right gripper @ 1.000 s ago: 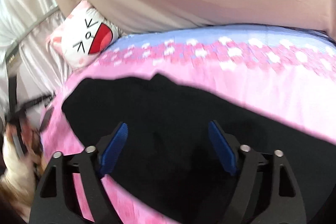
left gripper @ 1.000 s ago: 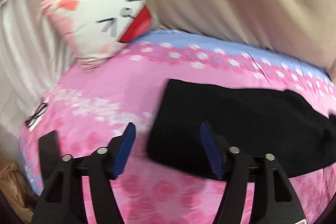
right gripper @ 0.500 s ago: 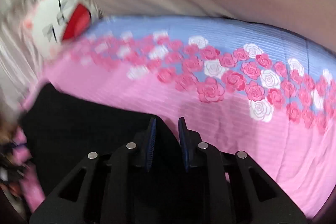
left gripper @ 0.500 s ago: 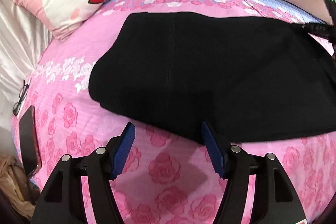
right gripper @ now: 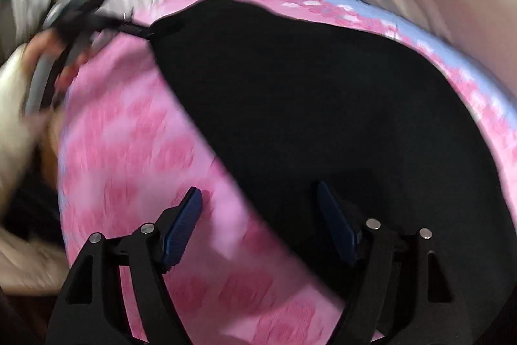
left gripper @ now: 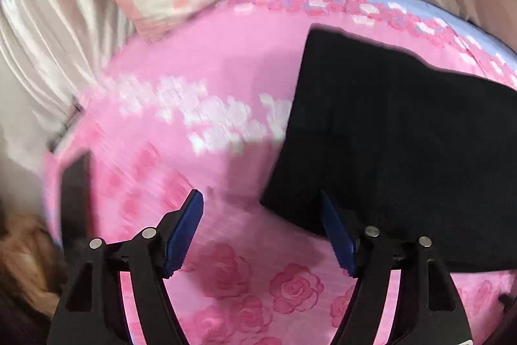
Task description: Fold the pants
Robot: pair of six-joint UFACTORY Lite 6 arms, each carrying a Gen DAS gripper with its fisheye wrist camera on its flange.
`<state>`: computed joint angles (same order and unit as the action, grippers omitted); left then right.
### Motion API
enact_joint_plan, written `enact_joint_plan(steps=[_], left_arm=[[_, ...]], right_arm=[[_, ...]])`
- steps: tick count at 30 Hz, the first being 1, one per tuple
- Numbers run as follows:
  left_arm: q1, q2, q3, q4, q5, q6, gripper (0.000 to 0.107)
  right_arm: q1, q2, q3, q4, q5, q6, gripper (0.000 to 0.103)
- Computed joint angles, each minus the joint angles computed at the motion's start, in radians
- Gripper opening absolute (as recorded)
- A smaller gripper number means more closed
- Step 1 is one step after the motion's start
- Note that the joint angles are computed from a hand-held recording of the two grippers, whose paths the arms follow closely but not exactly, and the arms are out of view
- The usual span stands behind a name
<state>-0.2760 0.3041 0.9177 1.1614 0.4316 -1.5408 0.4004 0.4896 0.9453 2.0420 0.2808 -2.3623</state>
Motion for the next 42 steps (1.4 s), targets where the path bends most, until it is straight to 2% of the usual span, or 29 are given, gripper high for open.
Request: enact_joint_plan(steps=[2, 4, 5, 7, 9, 11, 13, 14, 15, 16, 17, 21, 24, 27, 29, 32, 34, 35, 36, 37, 38, 39, 41, 42], left_arm=[[-0.015, -0.044, -0.052, 0.084, 0.014, -0.092, 0.071], [-0.038, -0.106, -0.051, 0.0, 0.057, -0.048, 0.067], [-0.054, -0.15, -0.033, -0.057, 0.078, 0.004, 0.067], [-0.101, -0.176, 0.009, -0.064, 0.117, 0.009, 0.07], [-0.141, -0.081, 0.112, -0.09, 0.152, 0.057, 0.08], [-0.14, 0.076, 0.192, -0.111, 0.177, 0.122, 0.081], [-0.115, 0.117, 0.143, -0.051, 0.15, 0.048, 0.085], [-0.108, 0.074, 0.096, -0.042, 0.135, 0.033, 0.085], [-0.1, 0.04, 0.073, -0.075, 0.135, 0.061, 0.085], [-0.104, 0.019, 0.076, -0.121, 0.161, 0.088, 0.077], [-0.115, -0.009, 0.09, -0.159, 0.204, 0.103, 0.076], [-0.233, -0.073, 0.19, -0.188, 0.215, 0.113, 0.079], [-0.35, 0.049, 0.369, -0.216, 0.225, 0.151, 0.079], [-0.431, 0.252, 0.607, -0.326, 0.228, 0.276, 0.079], [-0.473, 0.428, 0.816, -0.414, 0.265, 0.384, 0.079], [-0.52, 0.657, 1.13, -0.513, 0.357, 0.513, 0.079], [-0.537, 0.796, 1.339, -0.563, 0.447, 0.577, 0.079], [-0.55, 0.869, 1.444, -0.577, 0.489, 0.6, 0.079], [-0.549, 0.936, 1.549, -0.606, 0.541, 0.642, 0.079], [-0.555, 1.001, 1.648, -0.615, 0.589, 0.66, 0.08], [-0.567, 1.042, 1.705, -0.584, 0.627, 0.641, 0.086], [-0.574, 1.052, 1.72, -0.563, 0.649, 0.629, 0.088], [-0.578, 1.044, 1.706, -0.548, 0.668, 0.616, 0.088], [-0.57, 1.004, 1.638, -0.549, 0.653, 0.595, 0.088]], right_arm=[[-0.062, -0.051, -0.024, -0.183, 0.077, 0.19, 0.07], [-0.147, -0.093, -0.012, -0.213, 0.118, 0.252, 0.07], [-0.191, -0.089, 0.011, -0.21, 0.142, 0.268, 0.07], [-0.283, -0.023, 0.111, -0.265, 0.201, 0.374, 0.072], [-0.355, 0.086, 0.227, -0.39, 0.233, 0.539, 0.073], [-0.436, 0.197, 0.267, -0.452, 0.294, 0.616, 0.072], [-0.552, 0.143, 0.169, -0.492, 0.436, 0.583, 0.072], [-0.591, 0.099, 0.116, -0.508, 0.445, 0.569, 0.072], [-0.628, 0.036, 0.048, -0.488, 0.432, 0.524, 0.071], [-0.688, -0.043, -0.026, -0.449, 0.41, 0.442, 0.072], [-0.742, -0.094, -0.065, -0.415, 0.391, 0.378, 0.071], [-1.022, -0.191, -0.069, -0.326, 0.358, 0.241, 0.072], [-1.232, -0.105, 0.079, -0.293, 0.267, 0.195, 0.072], [-1.417, 0.112, 0.393, -0.488, 0.199, 0.396, 0.073], [-1.497, 0.259, 0.602, -0.642, 0.245, 0.587, 0.074], [-1.521, 0.471, 0.916, -0.929, 0.346, 0.871, 0.073], [-1.497, 0.549, 1.01, -1.001, 0.356, 0.894, 0.073], [-1.458, 0.55, 0.994, -1.001, 0.339, 0.871, 0.073], [-1.443, 0.544, 0.96, -0.964, 0.318, 0.806, 0.07], [-1.417, 0.541, 0.932, -0.938, 0.294, 0.737, 0.058], [-1.395, 0.507, 0.863, -0.876, 0.228, 0.633, 0.025], [-1.389, 0.452, 0.8, -0.813, 0.173, 0.528, 0.013], [-1.424, 0.431, 0.791, -0.69, 0.188, 0.444, 0.012], [-1.451, 0.479, 0.848, -0.68, 0.202, 0.465, 0.012]])
